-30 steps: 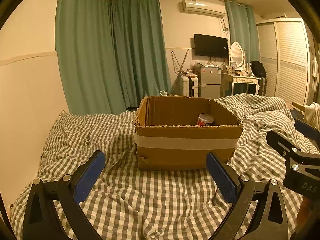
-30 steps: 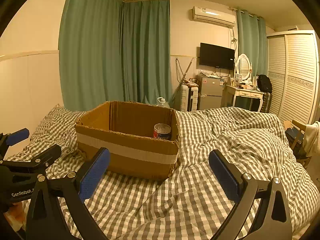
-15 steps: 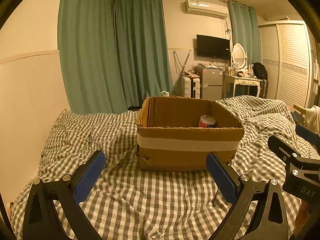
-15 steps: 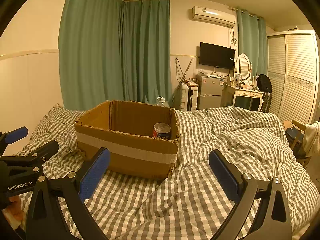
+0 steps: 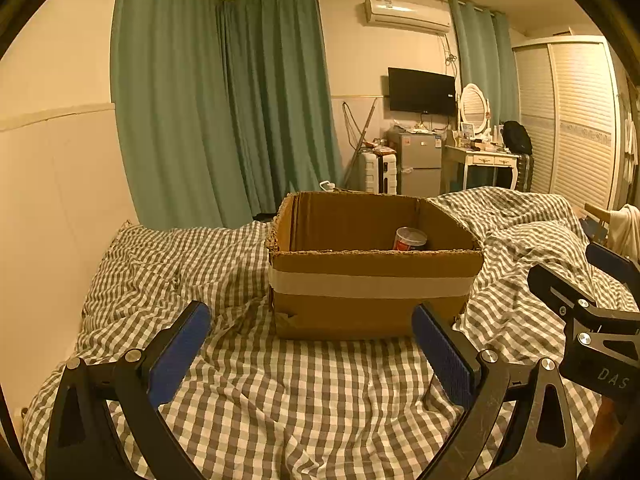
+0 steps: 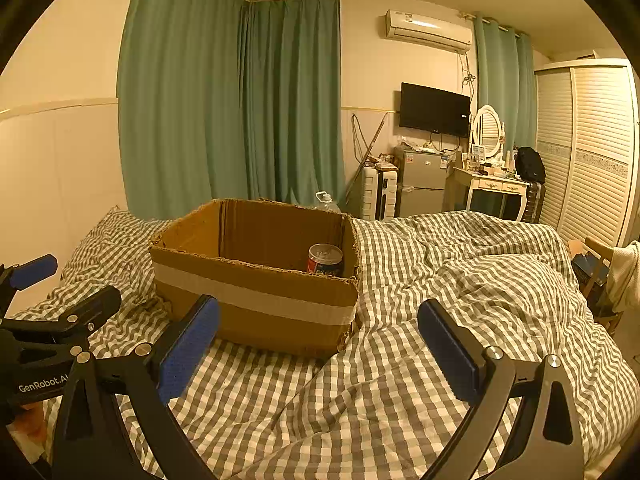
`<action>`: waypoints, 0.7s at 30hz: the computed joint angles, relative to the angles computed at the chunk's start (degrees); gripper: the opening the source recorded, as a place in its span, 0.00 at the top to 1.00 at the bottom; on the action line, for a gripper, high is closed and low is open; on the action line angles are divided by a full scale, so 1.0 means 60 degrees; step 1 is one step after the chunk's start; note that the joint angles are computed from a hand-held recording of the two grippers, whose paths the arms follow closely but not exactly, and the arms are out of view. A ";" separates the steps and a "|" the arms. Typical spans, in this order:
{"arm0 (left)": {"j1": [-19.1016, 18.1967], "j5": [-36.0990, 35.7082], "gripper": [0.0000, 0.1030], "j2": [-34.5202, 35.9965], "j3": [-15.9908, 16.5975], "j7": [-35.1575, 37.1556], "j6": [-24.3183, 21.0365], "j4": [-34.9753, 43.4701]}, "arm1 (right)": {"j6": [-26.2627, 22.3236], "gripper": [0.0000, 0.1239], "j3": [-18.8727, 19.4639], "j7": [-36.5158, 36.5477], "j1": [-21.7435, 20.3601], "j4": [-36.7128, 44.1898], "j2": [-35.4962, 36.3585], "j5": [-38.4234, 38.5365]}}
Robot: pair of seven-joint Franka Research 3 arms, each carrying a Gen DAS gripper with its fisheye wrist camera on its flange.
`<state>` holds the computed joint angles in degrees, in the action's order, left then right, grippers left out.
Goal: Organize objects
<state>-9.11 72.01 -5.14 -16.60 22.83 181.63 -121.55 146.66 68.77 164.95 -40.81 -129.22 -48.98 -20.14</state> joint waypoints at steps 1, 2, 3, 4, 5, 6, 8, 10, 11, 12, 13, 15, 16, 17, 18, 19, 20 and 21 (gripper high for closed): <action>-0.0014 -0.0071 0.00 -0.0001 0.0013 0.0068 0.0004 -0.0012 | -0.0004 0.20 -0.0002 0.0006 0.0002 0.0002 0.0008 0.0000; 0.0003 -0.0015 0.00 -0.0003 -0.0001 -0.0001 -0.0001 -0.0002 | 0.0002 0.20 -0.0002 0.0009 0.0004 0.0005 0.0026 0.0002; 0.0014 0.0023 0.00 -0.0002 -0.0003 -0.0057 0.0032 -0.0006 | 0.0025 0.20 0.0000 0.0007 0.0009 0.0008 0.0053 0.0002; 0.0011 0.0030 0.00 -0.0003 -0.0008 -0.0074 0.0036 -0.0010 | 0.0029 0.20 0.0015 0.0010 -0.0001 0.0019 0.0063 -0.0007; 0.0021 0.0091 0.00 -0.0009 -0.0021 -0.0141 0.0026 -0.0007 | 0.0012 0.20 0.0028 0.0012 -0.0015 0.0035 0.0066 -0.0011; 0.0029 0.0153 0.00 -0.0004 -0.0025 -0.0187 0.0029 0.0007 | 0.0000 0.20 0.0042 0.0004 -0.0026 0.0054 0.0078 -0.0013; 0.0020 0.0207 0.00 -0.0016 -0.0027 -0.0241 0.0006 0.0006 | -0.0006 0.20 0.0071 -0.0013 -0.0058 0.0089 0.0094 -0.0017; 0.0007 0.0220 0.00 -0.0024 -0.0020 -0.0265 0.0006 -0.0005 | 0.0011 0.20 0.0074 -0.0028 -0.0067 0.0093 0.0101 -0.0009; 0.0001 0.0220 0.00 -0.0027 -0.0018 -0.0268 -0.0002 -0.0012 | 0.0014 0.20 0.0081 -0.0035 -0.0078 0.0098 0.0106 -0.0004; -0.0017 0.0156 0.00 -0.0030 -0.0006 -0.0203 -0.0010 -0.0029 | 0.0005 0.20 0.0097 -0.0036 -0.0091 0.0105 0.0109 0.0004; -0.0037 0.0052 0.00 -0.0029 0.0009 -0.0098 -0.0017 -0.0047 | -0.0001 0.20 0.0104 -0.0041 -0.0099 0.0111 0.0114 0.0014; -0.0050 -0.0101 0.00 -0.0036 0.0024 0.0038 -0.0011 -0.0090 | 0.0011 0.20 0.0126 -0.0046 -0.0127 0.0116 0.0128 0.0032; -0.0058 -0.0211 0.00 -0.0044 0.0032 0.0139 0.0009 -0.0119 | 0.0014 0.20 0.0136 -0.0046 -0.0137 0.0117 0.0128 0.0042; -0.0048 -0.0281 0.00 -0.0040 0.0032 0.0208 0.0034 -0.0139 | 0.0024 0.20 0.0142 -0.0050 -0.0142 0.0115 0.0132 0.0053; -0.0024 -0.0283 0.00 -0.0058 0.0013 0.0209 0.0031 -0.0155 | 0.0036 0.20 0.0149 -0.0056 -0.0153 0.0115 0.0139 0.0062; 0.0043 -0.0094 0.00 -0.0073 -0.0040 0.0023 0.0045 -0.0132 | 0.0040 0.20 0.0160 -0.0054 -0.0167 0.0116 0.0137 0.0071; 0.0103 0.0122 0.00 -0.0086 -0.0080 -0.0183 0.0070 -0.0106 | 0.0045 0.20 0.0157 -0.0063 -0.0164 0.0113 0.0139 0.0083; 0.0138 0.0294 0.00 -0.0105 -0.0111 -0.0371 0.0037 -0.0078 | 0.0034 0.20 0.0170 -0.0062 -0.0175 0.0120 0.0149 0.0101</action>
